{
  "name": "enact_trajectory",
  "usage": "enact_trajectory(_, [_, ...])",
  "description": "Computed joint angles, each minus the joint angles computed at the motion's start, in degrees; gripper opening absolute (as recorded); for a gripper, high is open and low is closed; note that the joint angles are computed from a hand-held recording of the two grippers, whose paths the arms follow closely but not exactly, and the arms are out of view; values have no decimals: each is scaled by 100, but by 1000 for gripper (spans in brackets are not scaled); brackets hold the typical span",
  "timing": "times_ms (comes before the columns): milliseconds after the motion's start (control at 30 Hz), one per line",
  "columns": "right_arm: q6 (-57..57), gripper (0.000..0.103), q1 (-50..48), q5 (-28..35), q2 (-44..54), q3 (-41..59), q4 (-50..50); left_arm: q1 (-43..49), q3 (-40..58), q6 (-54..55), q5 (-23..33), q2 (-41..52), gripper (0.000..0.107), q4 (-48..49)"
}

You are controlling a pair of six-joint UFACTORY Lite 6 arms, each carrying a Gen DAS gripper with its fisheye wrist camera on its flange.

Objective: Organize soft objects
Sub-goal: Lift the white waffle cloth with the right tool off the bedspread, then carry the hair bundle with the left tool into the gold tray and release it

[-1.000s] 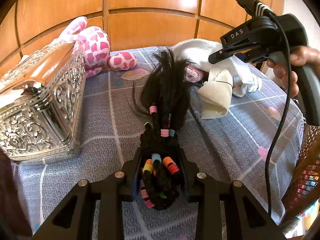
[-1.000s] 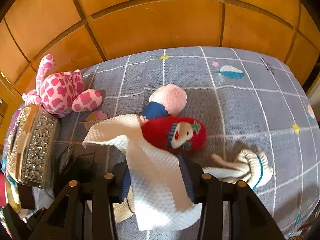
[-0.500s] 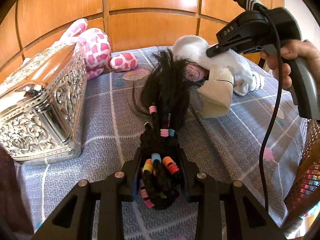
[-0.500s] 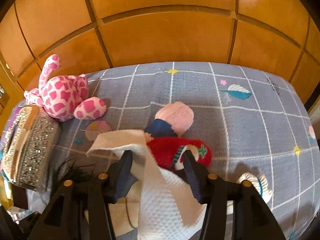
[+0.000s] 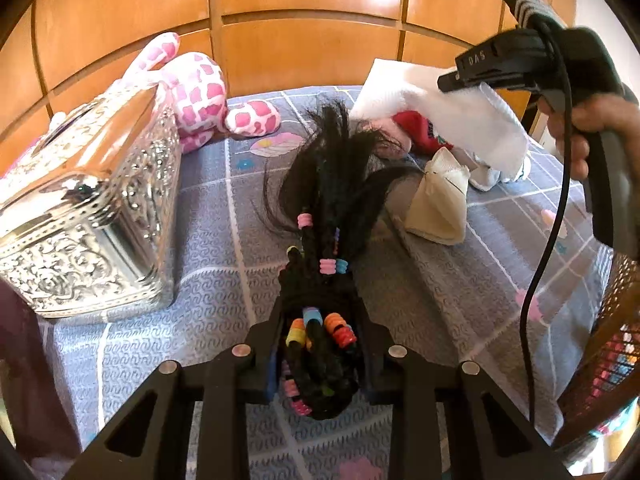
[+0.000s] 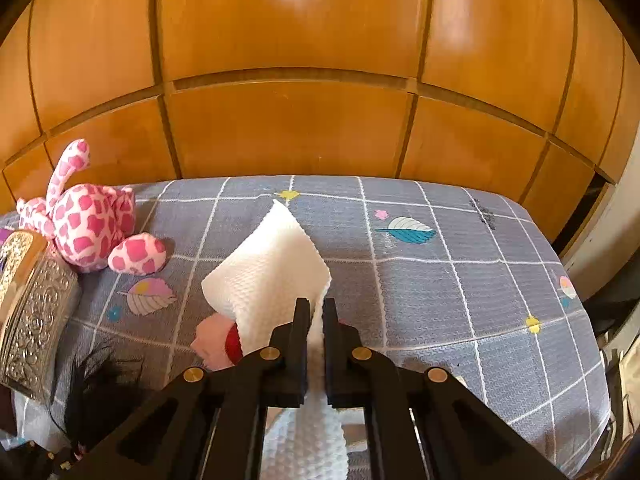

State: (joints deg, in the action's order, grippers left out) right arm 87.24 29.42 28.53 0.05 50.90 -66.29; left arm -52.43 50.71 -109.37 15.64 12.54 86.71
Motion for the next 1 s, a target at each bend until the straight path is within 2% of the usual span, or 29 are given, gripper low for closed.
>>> enact_trajectory(233, [-682,4,196,22,321,176,504,-10,15,750,61,-472,29,-728])
enact_trajectory(367, [-1470,4,145,-90,547,312,1225,159,265,1728,114,-803,29,-1599])
enact_trajectory(500, [-1778,4,224,-87,708,388,1453,448,785,2924,268,-918,29,-2615])
enact_trajectory(700, [-1675,4,211,-81,638,321,1370,1422,1711,5370,350,-902,29,-5011])
enact_trajectory(867, [-1568,4,220,-64,684,357,1237,2225,1844,6128,497,-1225,29,-5722])
enact_trajectory(1000, [-1544,4,239,-29,695,361,1175,3279,1634,7112,518,-1552,30,-6789])
